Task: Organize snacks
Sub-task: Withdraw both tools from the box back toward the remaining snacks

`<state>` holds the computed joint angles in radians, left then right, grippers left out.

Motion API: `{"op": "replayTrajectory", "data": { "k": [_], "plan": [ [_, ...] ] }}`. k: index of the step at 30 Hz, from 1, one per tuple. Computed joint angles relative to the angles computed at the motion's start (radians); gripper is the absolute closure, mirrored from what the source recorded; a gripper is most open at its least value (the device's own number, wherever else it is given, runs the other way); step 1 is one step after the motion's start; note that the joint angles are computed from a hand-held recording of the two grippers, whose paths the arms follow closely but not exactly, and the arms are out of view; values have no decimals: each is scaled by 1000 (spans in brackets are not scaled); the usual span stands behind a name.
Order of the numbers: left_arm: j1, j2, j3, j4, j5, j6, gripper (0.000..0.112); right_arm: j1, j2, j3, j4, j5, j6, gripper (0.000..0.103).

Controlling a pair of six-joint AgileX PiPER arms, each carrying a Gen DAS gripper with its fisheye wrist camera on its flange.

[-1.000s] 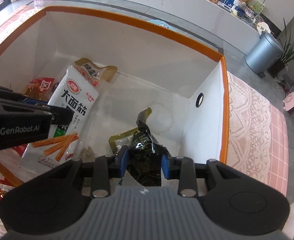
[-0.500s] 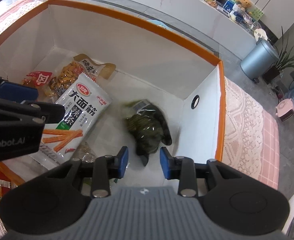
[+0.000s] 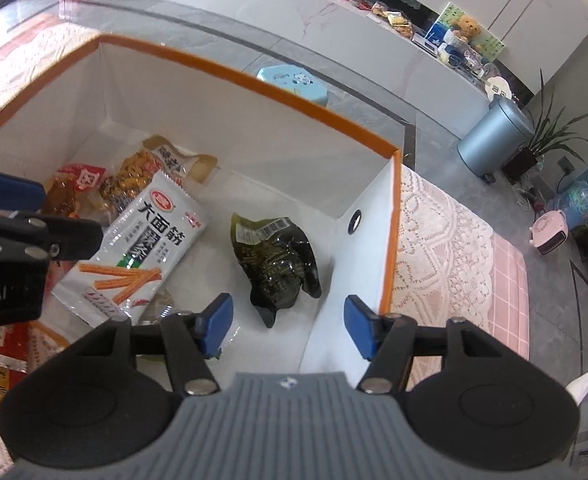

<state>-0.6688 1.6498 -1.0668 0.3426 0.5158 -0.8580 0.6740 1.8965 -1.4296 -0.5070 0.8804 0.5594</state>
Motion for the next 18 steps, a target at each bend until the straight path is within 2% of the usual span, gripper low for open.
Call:
{"op": "replayTrajectory", "data": {
  "k": [2, 5, 12, 18],
  "plan": [
    [-23, -27, 14, 47, 8, -55, 51, 2, -31, 16, 6, -2, 16, 43],
    [-57, -85, 54, 119, 11, -140, 49, 10, -102, 65, 6, -25, 65, 33],
    [-152, -260, 171, 220, 12, -300, 43, 75, -305, 233, -65, -95, 252, 32],
    [-276, -415, 263, 344, 46, -493, 42, 199, -470, 367, -191, -50, 523, 32]
  ]
}}
